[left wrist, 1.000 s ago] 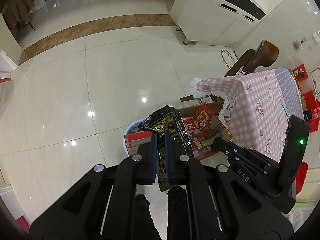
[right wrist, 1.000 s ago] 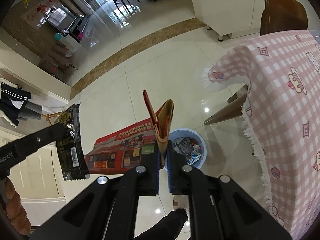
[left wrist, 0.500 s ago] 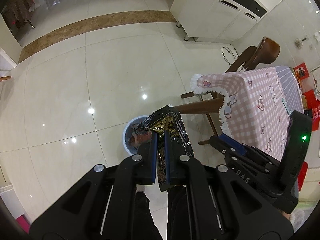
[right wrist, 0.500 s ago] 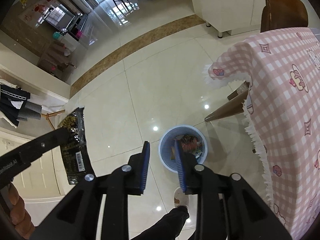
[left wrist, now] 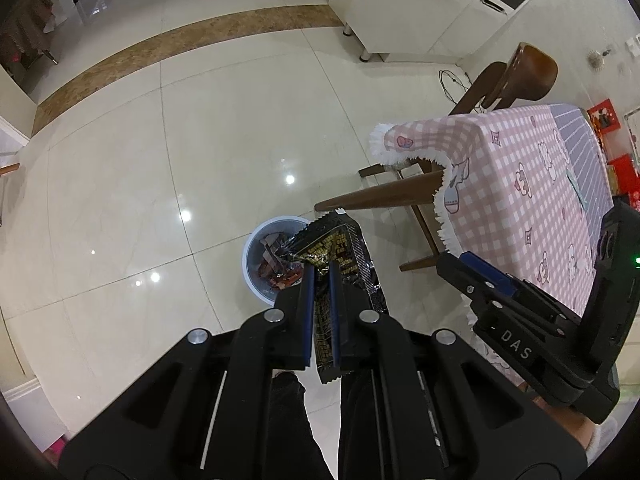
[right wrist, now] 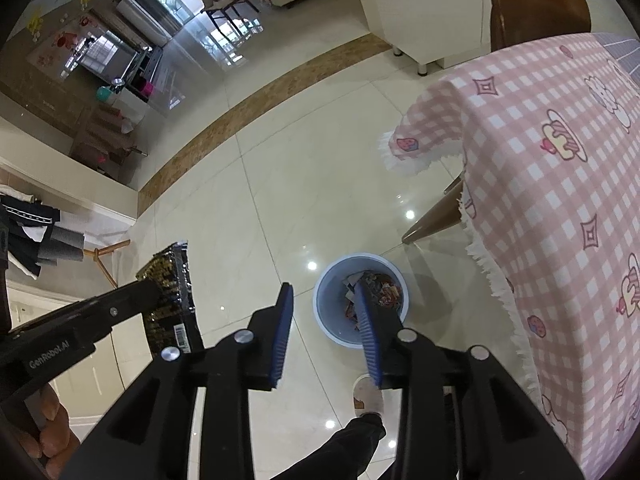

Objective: Collect trash
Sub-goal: 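Open the right tool to drop the red box while the left tool drops the dark wrapper, then move both tools back to the table toward the white bottle and teal strip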

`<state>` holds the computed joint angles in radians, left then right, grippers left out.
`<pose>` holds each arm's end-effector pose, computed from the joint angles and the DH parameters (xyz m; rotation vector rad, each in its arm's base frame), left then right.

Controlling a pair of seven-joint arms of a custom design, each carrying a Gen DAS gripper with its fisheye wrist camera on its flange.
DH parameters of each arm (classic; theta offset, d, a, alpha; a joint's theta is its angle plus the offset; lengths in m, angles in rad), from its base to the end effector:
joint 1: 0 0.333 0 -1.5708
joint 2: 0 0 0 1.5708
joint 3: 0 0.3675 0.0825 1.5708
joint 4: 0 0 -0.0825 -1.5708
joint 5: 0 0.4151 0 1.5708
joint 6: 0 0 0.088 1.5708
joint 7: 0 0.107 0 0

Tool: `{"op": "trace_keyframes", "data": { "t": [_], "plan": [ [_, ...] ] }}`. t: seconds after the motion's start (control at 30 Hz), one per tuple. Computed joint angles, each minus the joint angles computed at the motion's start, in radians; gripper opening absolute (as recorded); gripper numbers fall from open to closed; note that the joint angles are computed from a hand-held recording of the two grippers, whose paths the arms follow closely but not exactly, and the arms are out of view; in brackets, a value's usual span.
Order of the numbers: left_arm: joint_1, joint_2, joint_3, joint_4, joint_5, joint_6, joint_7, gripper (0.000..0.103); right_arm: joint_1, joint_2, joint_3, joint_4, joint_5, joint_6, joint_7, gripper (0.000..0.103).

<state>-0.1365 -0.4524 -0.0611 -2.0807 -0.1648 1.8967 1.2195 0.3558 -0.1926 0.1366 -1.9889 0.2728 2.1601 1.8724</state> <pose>0.4341 -0.1058 0.6785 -2.3830 1.9723 -0.4668 0.4809 0.2774 0.6285 -2.0013 1.8425 0.0993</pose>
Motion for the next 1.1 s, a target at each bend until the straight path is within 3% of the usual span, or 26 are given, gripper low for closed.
{"op": "trace_keyframes", "data": {
  "t": [0.4,0.63,0.67,0.73,0.77,1.1],
  "plan": [
    [-0.006,0.034,-0.023,0.034,0.023,-0.029,-0.026,0.007,-0.019,-0.045,-0.008,-0.029,-0.011,0.010,0.005,0.038],
    [-0.001,0.072,-0.028,0.064,0.008,-0.095,-0.084,0.010,-0.035,-0.068,-0.017,-0.052,-0.001,0.012,0.003,0.041],
    [0.000,0.073,-0.032,0.064,0.013,-0.097,-0.092,0.019,-0.038,-0.072,-0.018,-0.057,0.001,0.012,0.003,0.041],
    [0.000,0.072,-0.038,0.065,0.019,-0.096,-0.107,0.055,-0.042,-0.078,-0.020,-0.064,0.004,0.011,0.002,0.042],
    [-0.002,0.067,-0.040,0.060,0.017,-0.084,-0.111,0.064,-0.044,-0.082,-0.021,-0.068,0.007,0.010,0.002,0.042],
    [-0.030,0.105,-0.060,0.098,0.017,-0.093,-0.103,0.064,-0.072,-0.113,-0.036,-0.098,0.016,0.013,-0.004,0.042]
  ]
}}
